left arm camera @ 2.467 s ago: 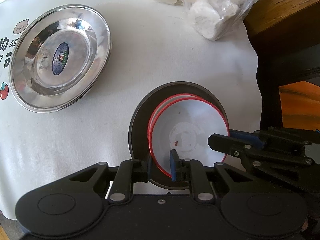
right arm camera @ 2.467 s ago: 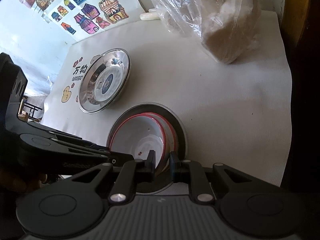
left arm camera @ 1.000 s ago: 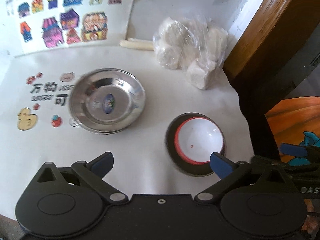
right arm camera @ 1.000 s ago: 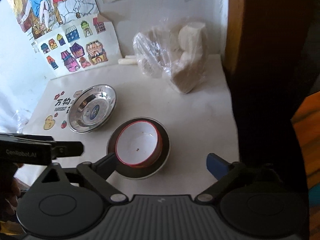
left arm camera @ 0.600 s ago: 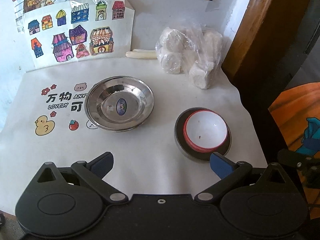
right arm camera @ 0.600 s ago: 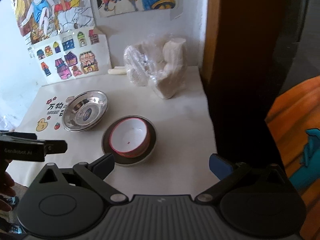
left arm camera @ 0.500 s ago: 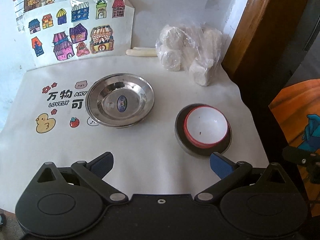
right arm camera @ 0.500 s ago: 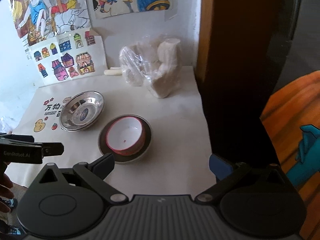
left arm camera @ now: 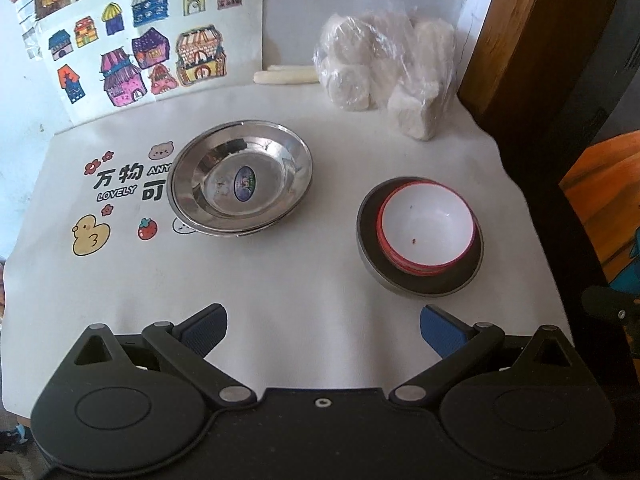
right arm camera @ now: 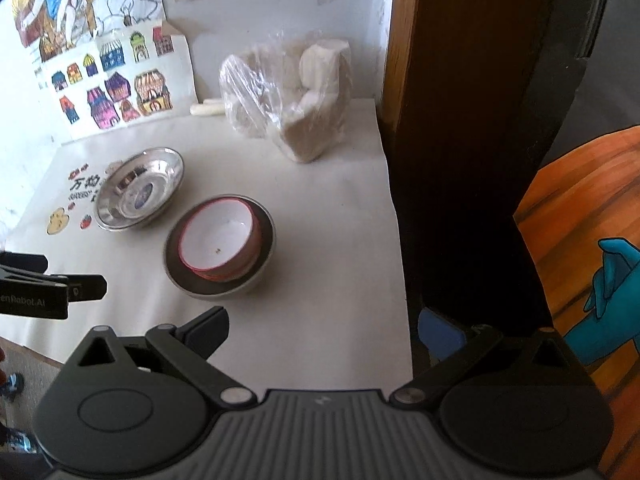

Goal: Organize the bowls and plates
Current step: 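Move both grippers to the steel bowl holding the white bowls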

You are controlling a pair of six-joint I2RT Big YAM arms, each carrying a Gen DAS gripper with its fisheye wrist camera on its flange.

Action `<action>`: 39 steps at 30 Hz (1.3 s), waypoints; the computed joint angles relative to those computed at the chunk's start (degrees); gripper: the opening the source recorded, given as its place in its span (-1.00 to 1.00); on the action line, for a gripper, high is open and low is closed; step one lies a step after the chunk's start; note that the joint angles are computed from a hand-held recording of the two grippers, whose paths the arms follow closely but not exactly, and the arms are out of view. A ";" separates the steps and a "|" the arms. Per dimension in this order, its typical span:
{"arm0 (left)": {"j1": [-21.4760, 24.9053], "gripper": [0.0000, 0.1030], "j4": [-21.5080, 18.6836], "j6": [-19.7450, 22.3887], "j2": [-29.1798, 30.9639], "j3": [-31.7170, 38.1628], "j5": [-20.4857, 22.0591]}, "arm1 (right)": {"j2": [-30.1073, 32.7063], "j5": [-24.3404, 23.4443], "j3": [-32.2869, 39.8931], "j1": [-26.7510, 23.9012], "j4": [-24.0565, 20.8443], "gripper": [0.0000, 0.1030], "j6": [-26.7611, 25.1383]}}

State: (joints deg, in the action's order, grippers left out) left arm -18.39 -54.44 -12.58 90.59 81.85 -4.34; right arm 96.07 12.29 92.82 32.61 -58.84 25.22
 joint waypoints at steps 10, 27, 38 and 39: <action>-0.92 0.99 -4.15 -2.68 4.42 3.66 -1.11 | 4.22 -5.38 3.46 -3.41 -2.25 1.00 -4.90; -0.86 0.99 -8.43 -9.66 9.38 8.80 -2.90 | 12.40 -10.75 12.06 -6.92 -6.04 1.00 -12.19; -0.74 0.99 -11.67 -13.64 12.53 12.17 -4.03 | 18.72 -14.27 20.02 -8.57 -9.41 1.00 -17.89; -0.71 0.99 -11.95 -14.01 12.71 12.40 -4.08 | 19.28 -14.70 20.73 -8.74 -9.76 1.00 -18.36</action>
State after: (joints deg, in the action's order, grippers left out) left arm -19.10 -66.39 -26.59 103.30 94.25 -8.43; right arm 115.35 -2.41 113.55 23.87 -68.60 6.87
